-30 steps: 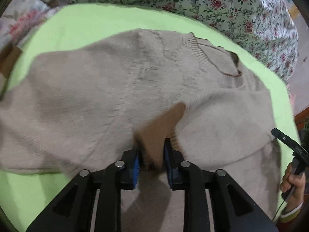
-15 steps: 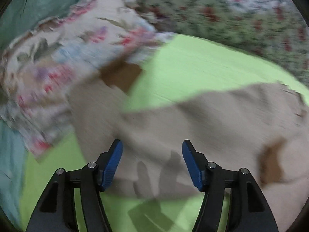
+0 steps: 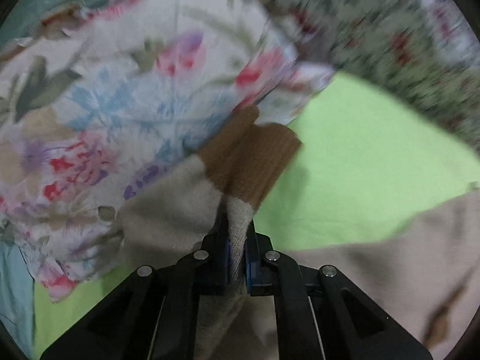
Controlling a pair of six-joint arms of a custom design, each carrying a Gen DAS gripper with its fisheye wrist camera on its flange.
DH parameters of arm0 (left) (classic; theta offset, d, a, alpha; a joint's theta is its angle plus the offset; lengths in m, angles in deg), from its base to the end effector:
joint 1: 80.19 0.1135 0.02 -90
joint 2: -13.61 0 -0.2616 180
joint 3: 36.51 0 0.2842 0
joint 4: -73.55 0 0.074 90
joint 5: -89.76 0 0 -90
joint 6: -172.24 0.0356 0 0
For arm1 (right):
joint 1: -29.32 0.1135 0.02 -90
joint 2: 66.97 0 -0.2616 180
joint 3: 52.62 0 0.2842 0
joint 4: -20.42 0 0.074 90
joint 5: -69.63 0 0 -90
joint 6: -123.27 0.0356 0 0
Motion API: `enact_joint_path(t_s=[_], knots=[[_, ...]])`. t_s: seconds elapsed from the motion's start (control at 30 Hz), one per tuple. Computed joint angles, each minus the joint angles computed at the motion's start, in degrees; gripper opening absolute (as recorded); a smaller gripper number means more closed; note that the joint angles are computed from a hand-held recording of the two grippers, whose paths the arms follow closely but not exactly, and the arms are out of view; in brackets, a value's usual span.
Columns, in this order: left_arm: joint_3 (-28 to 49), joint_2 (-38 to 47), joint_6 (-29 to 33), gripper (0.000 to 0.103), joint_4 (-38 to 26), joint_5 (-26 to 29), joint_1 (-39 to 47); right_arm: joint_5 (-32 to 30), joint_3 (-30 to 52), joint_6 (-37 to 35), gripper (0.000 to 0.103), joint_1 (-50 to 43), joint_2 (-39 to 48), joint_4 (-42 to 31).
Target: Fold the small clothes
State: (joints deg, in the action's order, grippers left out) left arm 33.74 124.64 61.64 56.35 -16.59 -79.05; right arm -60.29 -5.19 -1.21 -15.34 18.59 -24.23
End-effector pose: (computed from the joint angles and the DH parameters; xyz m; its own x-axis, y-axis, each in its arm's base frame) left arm 0.3862 0.0177 0.0803 -0.7343 -0.3523 -0.5803 -0.4558 0.8893 0.0369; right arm 0.1839 -0.1497 0.0983 -0.8544 0.2339 -0.4640 -0.0024 0.8912 0.4536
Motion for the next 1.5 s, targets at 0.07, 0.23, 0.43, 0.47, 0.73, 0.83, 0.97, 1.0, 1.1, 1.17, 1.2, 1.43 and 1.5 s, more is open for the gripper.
enact_joint_path(t_s=[0.07,0.23,0.43,0.47,0.73,0.83,0.97,1.0,1.1,1.17,1.2,1.43,1.5], knots=[[-5.2,-6.3,-1.4,0.006,3.7,2.9,-2.3,-0.9,-0.5,0.2,0.060,0.1,-0.9,0.4],[-9.1,-14.4,-8.4,0.006,8.0,5.4,-13.5,-2.0,-0.7,-1.3,0.060,-0.6,-1.5,-1.4],[-1.7,-8.0,-14.2,0.006,11.9,7.2,-27.8,-2.5,0.4,-4.6,0.060,-5.2,-0.8,-4.0],[-0.5,-6.7,-15.0,0.006,12.2,6.5,-30.5,-2.5,0.8,-4.9,0.060,-6.0,-0.4,-4.2],[25.6,17.4,-13.7,0.006,6.2,6.5,-42.4,-3.2,5.0,-5.4,0.060,-9.9,5.1,-4.7],[35.2,26.2,-13.9,0.008,0.7,8.1,-43.8,-3.7,6.4,-3.8,0.060,-9.7,6.7,-3.6],[35.2,28.0,-14.9,0.025,-0.4,10.4,-44.2,-3.7,7.8,-0.3,0.060,-8.0,8.3,-1.3],[33.6,27.1,-15.0,0.038,0.3,10.8,-44.3,-3.8,8.1,0.5,0.060,-7.3,8.7,-0.7],[25.7,21.8,-15.5,0.065,2.8,9.8,-45.1,-4.0,9.0,4.3,0.060,-4.4,10.3,2.3],[18.7,16.4,-16.1,0.070,3.7,8.1,-45.9,-4.0,10.2,7.8,0.060,-1.9,12.1,4.7],[15.1,13.5,-16.4,0.072,4.3,6.8,-46.2,-4.0,10.7,9.6,0.060,-0.7,13.0,6.0],[-8.7,-5.0,-23.7,0.074,2.4,-4.0,-43.4,-1.0,16.5,20.8,0.060,8.5,18.6,15.7],[-12.6,-7.5,-26.6,0.074,-0.4,-6.5,-40.2,1.7,19.2,22.0,0.060,10.6,21.6,16.1]])
